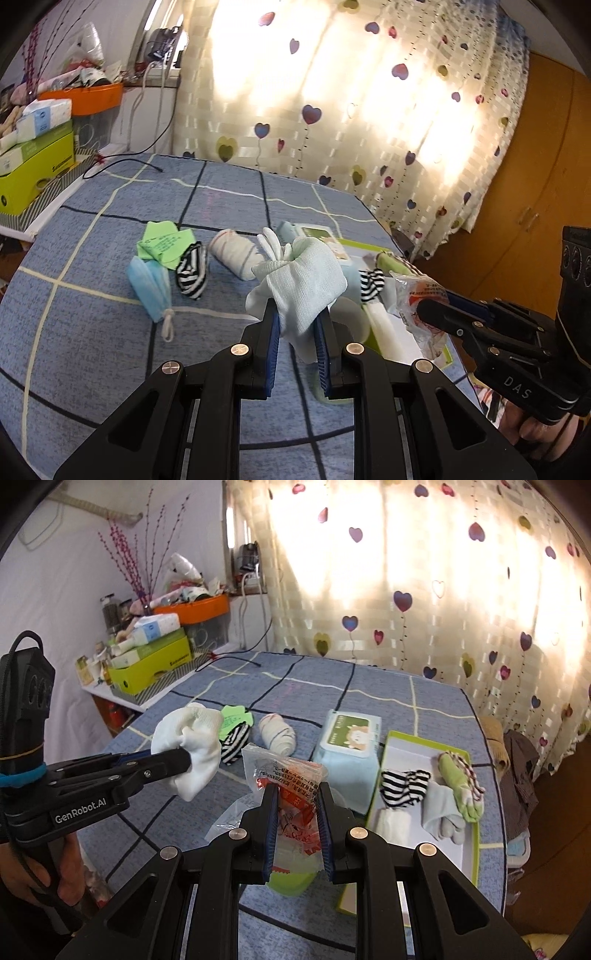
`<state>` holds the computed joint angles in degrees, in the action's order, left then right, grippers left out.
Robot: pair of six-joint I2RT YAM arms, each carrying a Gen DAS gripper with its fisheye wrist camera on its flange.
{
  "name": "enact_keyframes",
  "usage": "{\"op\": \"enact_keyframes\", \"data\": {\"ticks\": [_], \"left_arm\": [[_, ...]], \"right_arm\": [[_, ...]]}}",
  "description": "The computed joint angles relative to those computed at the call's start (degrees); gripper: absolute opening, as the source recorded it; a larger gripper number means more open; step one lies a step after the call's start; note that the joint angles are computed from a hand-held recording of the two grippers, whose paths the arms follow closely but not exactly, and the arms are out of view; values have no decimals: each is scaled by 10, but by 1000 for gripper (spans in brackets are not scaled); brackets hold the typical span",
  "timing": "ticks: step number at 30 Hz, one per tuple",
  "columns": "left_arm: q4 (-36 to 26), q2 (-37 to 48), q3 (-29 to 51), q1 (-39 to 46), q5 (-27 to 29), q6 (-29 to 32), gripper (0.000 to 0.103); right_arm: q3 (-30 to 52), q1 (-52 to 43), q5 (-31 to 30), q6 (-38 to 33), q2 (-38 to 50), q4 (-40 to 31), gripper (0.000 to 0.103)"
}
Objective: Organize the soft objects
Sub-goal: 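Carry white cloth in left gripper and plastic bag in right gripper over the tray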
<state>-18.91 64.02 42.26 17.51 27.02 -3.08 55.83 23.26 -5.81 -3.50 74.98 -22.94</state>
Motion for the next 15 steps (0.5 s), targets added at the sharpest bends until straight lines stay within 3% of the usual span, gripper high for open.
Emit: {"op": "enact_keyframes", "data": {"ticks": [15], "left_arm": [[4, 4, 17, -143, -78, -35, 19]], "right_arm": [[-53, -108, -54, -15, -67, -1, 19]]}}
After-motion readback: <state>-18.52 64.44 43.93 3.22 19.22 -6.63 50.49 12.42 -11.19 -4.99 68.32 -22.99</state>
